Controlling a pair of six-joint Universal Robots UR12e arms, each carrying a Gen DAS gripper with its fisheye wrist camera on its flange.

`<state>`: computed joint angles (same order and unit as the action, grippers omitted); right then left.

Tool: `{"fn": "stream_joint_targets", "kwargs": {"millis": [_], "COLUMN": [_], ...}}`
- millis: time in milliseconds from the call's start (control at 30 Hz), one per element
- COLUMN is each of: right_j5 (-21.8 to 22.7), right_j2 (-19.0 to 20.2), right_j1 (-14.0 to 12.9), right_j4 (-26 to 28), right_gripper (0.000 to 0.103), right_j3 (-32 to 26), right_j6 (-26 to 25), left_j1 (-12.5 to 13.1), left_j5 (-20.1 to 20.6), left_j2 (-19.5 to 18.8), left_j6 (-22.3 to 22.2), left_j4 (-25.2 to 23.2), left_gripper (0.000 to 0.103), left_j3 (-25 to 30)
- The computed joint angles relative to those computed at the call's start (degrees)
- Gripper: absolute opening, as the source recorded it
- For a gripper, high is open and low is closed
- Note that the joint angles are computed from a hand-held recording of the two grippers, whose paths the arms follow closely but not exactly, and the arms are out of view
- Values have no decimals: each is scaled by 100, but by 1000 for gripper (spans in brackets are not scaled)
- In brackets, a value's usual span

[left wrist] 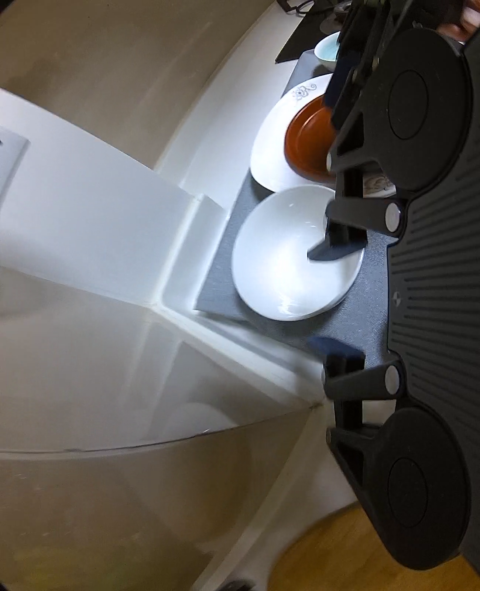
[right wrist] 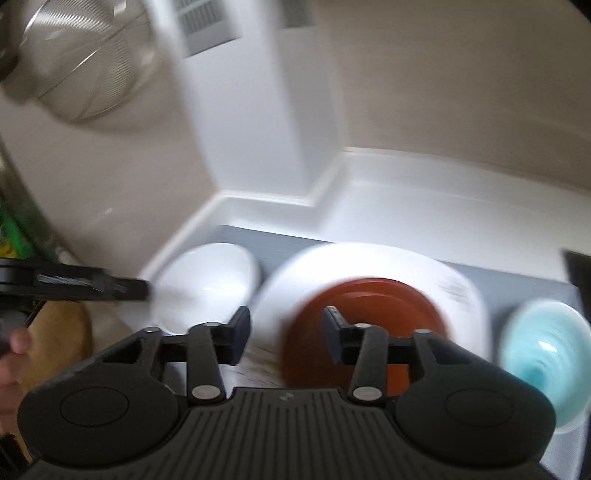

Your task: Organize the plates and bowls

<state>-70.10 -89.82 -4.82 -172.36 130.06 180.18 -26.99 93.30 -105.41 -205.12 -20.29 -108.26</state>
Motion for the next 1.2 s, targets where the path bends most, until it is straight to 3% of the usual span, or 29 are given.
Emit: {"fn": "stream_joint_targets", "kwargs": {"millis": [100,267,333,400,600,800,900,1033,1067,1100,1133,1200], "right_j5": [-94,-144,-132,-287,-370,-447,-564,-573,-524,-287,19,-88], "right_j2": [190,431,516,574,381,390,426,421,410,401,391,360], "right_j1": [189,327,344,424,514,589,641,636,610,538,470,581], "right_j4": [123,272,280,314,878,747,658,751,698,609,563,484], "right_gripper": [28,28,23,20,9,14,16,9,7,0,0,0], "right_j3": [-172,-361,-400,-461,-501,-498,-514,-541,-512,-465,-431,-423], "right_j6": [95,280,386,478,220,333,353,221,287,358,380,1], "left_j1": [61,205,268,299,397,570,525,443,414,408,401,252], "left_j5": [-77,-536,-829,-953,-1283,-1680,-1525,-1314,-1252,-1305,-1395,-1074], "left_j2": [-53,-106,-91,-68,169,115,63,67,80,100,115,147], "left_j6": [-80,-169,-66,58,168,-145,-32,32,38,46,45,195], "left_j4": [-89,-71,12,6,-281,-143,24,-86,-87,-51,32,67], "left_gripper": [36,32,20,20,20,20,21,22,22,21,19,15], "left_j3": [2,-58,-113,-135,-312,-399,-391,-321,-310,-313,-322,-270]}}
